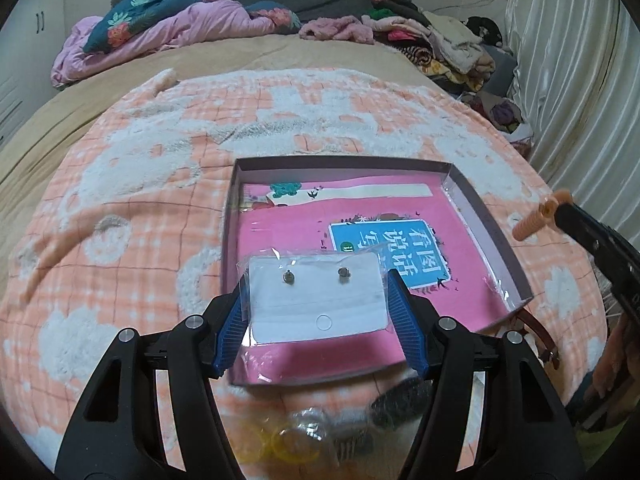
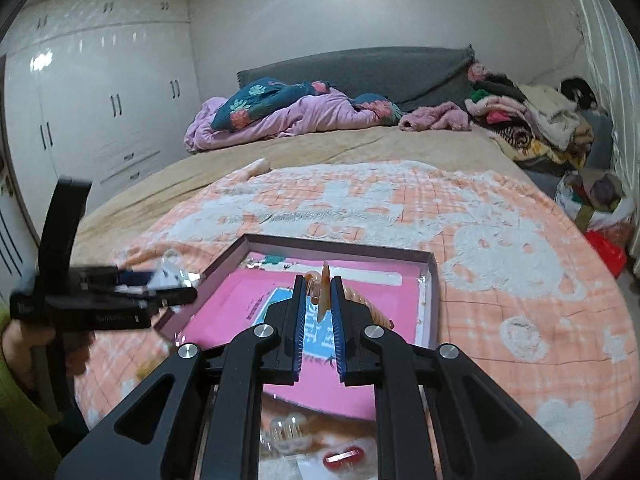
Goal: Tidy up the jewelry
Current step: 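Lower the earring card and hair tie into the pink box and open both tools, then withdraw both tools from the box back over the quilt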
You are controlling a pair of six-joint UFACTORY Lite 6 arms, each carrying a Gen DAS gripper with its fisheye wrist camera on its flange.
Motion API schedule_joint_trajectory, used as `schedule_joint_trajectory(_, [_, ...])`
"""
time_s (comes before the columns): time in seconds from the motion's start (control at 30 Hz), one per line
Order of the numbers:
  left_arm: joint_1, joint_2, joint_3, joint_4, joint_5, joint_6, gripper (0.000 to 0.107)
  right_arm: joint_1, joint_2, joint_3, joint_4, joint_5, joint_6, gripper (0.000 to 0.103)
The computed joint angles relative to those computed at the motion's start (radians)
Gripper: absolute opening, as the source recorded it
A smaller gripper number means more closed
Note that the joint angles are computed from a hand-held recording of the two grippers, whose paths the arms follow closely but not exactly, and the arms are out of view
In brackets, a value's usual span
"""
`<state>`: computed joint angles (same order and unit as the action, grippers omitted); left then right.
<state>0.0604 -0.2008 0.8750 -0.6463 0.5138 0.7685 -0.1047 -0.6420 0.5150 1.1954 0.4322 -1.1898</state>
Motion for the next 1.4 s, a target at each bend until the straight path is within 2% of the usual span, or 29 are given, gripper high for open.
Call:
schedule_joint_trajectory(0.13, [-0.040, 0.049, 0.000, 0.023, -0.060, -0.032, 0.056, 0.027, 0.068, -0.019, 0.209, -0.084, -0.174, 0.012])
schedule_joint_trajectory(0.27, [-0.061, 0.084, -0.007, 0.045, -0.101, -0.058, 0.056, 0.049, 0.143, -0.037, 0.304, -0.143, -0.294, 0.012])
schedule_joint_trajectory(0.4, [-0.076, 0.117, -0.007, 0.081, -0.126, -0.103, 0.057, 0.001, 0.190, -0.038, 0.347, -0.118, -0.346, 0.012])
schedule_joint_trajectory(0.57, [-0.088, 0.122, -0.014, 0.116, -0.142, -0.159, 0.059, -0.067, 0.203, -0.035, 0.320, -0.052, -0.343, 0.013])
schedule_joint_trajectory(0.6, [-0.091, 0.123, -0.013, 0.126, -0.145, -0.172, 0.059, -0.076, 0.199, -0.037, 0.311, -0.041, -0.336, 0.015])
schedule_joint_trajectory(0.67, [-0.099, 0.119, -0.017, 0.147, -0.148, -0.200, 0.062, -0.106, 0.180, -0.042, 0.300, -0.008, -0.330, 0.033])
schedule_joint_trajectory(0.73, [-0.103, 0.119, -0.016, 0.161, -0.149, -0.213, 0.063, -0.133, 0.154, -0.048, 0.284, 0.028, -0.318, 0.041])
schedule_joint_trajectory(0.8, [-0.108, 0.111, -0.023, 0.183, -0.150, -0.235, 0.063, -0.158, 0.129, -0.049, 0.259, 0.063, -0.294, 0.043])
schedule_joint_trajectory(0.83, [-0.110, 0.108, -0.022, 0.188, -0.149, -0.243, 0.064, -0.176, 0.118, -0.050, 0.251, 0.086, -0.287, 0.048])
schedule_joint_trajectory(0.9, [-0.113, 0.101, -0.024, 0.205, -0.152, -0.264, 0.069, -0.208, 0.090, -0.049, 0.228, 0.122, -0.260, 0.064])
schedule_joint_trajectory(0.93, [-0.117, 0.088, -0.028, 0.227, -0.155, -0.290, 0.076, -0.240, 0.075, -0.049, 0.228, 0.157, -0.256, 0.077])
schedule_joint_trajectory(0.97, [-0.117, 0.071, -0.035, 0.241, -0.158, -0.306, 0.082, -0.269, 0.064, -0.046, 0.223, 0.189, -0.248, 0.084])
schedule_joint_trajectory(1.07, [-0.112, 0.018, -0.050, 0.254, -0.149, -0.328, 0.090, -0.346, 0.031, -0.033, 0.188, 0.259, -0.218, 0.088])
schedule_joint_trajectory(1.4, [-0.039, -0.169, -0.076, 0.164, -0.046, -0.270, 0.093, -0.564, -0.046, 0.002, 0.117, 0.444, -0.169, 0.092])
